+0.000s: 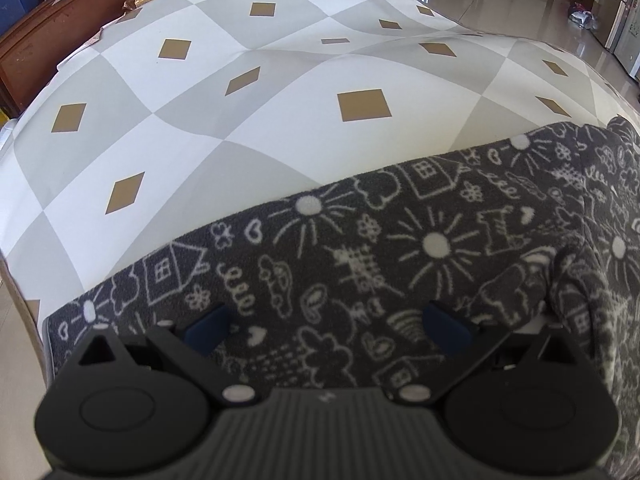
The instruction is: Fold clothes
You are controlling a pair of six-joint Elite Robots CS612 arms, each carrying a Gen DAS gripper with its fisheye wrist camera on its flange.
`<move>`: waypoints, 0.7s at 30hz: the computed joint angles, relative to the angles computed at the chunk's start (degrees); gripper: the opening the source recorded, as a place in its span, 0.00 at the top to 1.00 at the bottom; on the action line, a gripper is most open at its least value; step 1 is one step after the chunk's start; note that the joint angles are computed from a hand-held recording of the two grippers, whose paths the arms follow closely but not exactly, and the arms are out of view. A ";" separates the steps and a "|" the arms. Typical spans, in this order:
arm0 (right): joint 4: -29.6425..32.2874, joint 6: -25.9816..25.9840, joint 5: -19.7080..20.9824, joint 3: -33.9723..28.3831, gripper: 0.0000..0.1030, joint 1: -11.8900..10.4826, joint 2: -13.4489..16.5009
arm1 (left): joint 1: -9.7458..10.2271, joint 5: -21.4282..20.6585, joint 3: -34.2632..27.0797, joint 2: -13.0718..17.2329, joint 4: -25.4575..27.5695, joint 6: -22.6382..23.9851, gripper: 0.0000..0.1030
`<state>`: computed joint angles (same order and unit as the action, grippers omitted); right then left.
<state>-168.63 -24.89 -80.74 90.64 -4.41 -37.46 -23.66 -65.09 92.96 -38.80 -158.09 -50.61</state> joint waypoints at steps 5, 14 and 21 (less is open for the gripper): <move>0.70 -0.89 0.08 0.51 0.32 -0.39 -0.49 | -0.12 2.95 -0.90 0.54 1.15 -0.70 0.00; 2.34 -2.17 0.94 1.77 0.32 -1.47 -1.59 | 0.03 5.65 -2.57 1.12 4.72 -5.12 0.00; 3.18 -0.68 2.25 2.45 0.33 -2.47 -2.38 | -1.60 4.75 -0.19 -0.70 -1.59 -4.85 0.00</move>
<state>-165.45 -25.58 -78.49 93.09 -6.87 -39.84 -25.26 -60.34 92.77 -39.50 -159.67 -55.46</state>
